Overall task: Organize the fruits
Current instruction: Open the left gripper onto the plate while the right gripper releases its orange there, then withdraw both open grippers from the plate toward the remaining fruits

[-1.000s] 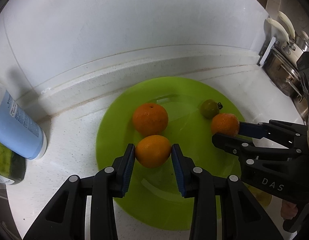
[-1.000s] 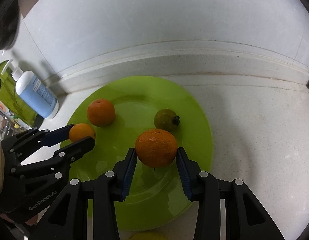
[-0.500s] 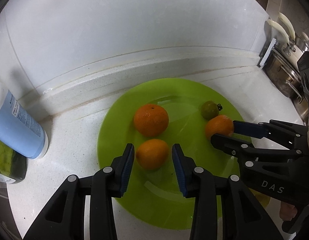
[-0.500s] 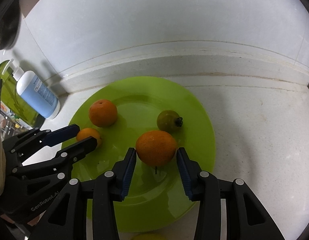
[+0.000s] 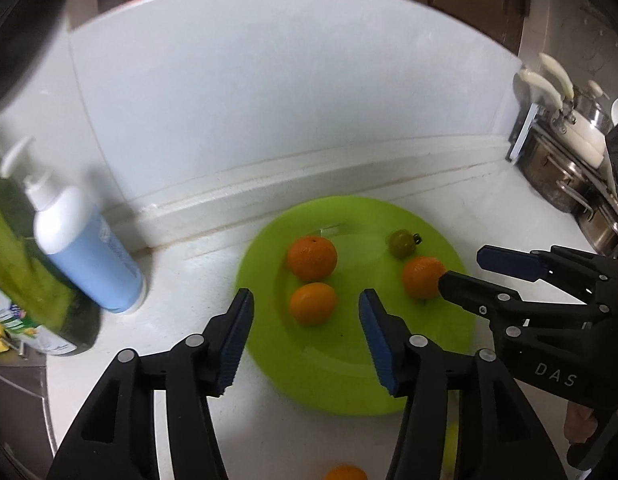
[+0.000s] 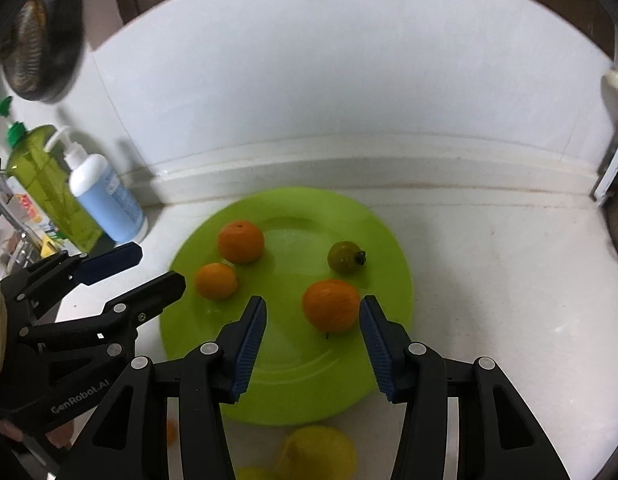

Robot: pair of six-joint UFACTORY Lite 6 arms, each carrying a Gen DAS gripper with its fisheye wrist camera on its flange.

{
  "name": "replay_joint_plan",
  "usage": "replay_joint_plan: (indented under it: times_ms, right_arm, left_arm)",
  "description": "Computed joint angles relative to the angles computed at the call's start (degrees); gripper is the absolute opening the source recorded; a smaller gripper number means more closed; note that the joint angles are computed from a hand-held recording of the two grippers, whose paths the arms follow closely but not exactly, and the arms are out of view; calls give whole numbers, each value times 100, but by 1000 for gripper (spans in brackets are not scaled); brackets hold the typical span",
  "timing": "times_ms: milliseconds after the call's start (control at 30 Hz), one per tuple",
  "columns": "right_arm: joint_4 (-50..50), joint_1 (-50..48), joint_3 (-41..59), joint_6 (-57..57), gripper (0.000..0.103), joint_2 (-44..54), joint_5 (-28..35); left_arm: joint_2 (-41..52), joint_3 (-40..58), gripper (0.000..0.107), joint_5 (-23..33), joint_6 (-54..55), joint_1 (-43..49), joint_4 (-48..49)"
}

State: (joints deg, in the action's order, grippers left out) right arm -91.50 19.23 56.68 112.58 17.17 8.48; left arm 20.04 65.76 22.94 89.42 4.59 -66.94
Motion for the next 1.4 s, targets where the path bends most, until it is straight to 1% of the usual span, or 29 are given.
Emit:
replay_joint_plan:
  times_ms: [100,200,333,433,533,567,733,800,1000,1133,1233,1400]
  right_arm:
    - [-8,212,-356,93,49,-469,220]
    - [11,387,-717,191,49,-942,390]
    - [321,645,-1144,53,49,-1559,641]
    - [866,939,-1482,-368,49,-2153,957]
    - [1090,1174,-1784,-517,49,-2644,1220]
    - [1234,1305,-1903,-609,49,-2857,1356]
    - [1868,1864,-2360,-1078,49,-3754,1944]
    - [2024,2224,-2589,-1095,49,-4149,2324]
    - [2414,3056,-3101,-1099,49,-4923,3117]
    - [2627,3449,-3417,-1173,49,-5269,3418]
    - [2746,3574,-3664,-1283,49,-5503,3403]
    - [2945,3804,-4084,-1529,49,-5889,3371]
  left_arm:
    - [-536,-418,57,159,250,163,-180]
    - [-1093,-817,60,352,560,408,-349]
    - [-1825,-1271,62,695,671,693,-338]
    - [-2360,-1578,64,921,658,872,-262]
    - [-2926,-1932,66,1095,697,1033,-216]
    - [-3094,-2033,67,1130,679,1053,-192]
    - [-4019,-2571,69,1665,503,1487,151]
    - [-4383,-2823,70,1853,464,1677,273]
    - [-5274,-3485,70,2381,333,2136,661]
    - [-5907,-3964,70,2586,339,2294,800]
    - [-6386,-4303,69,2802,326,2425,872]
    - [-7185,-4909,69,2919,278,2485,1026]
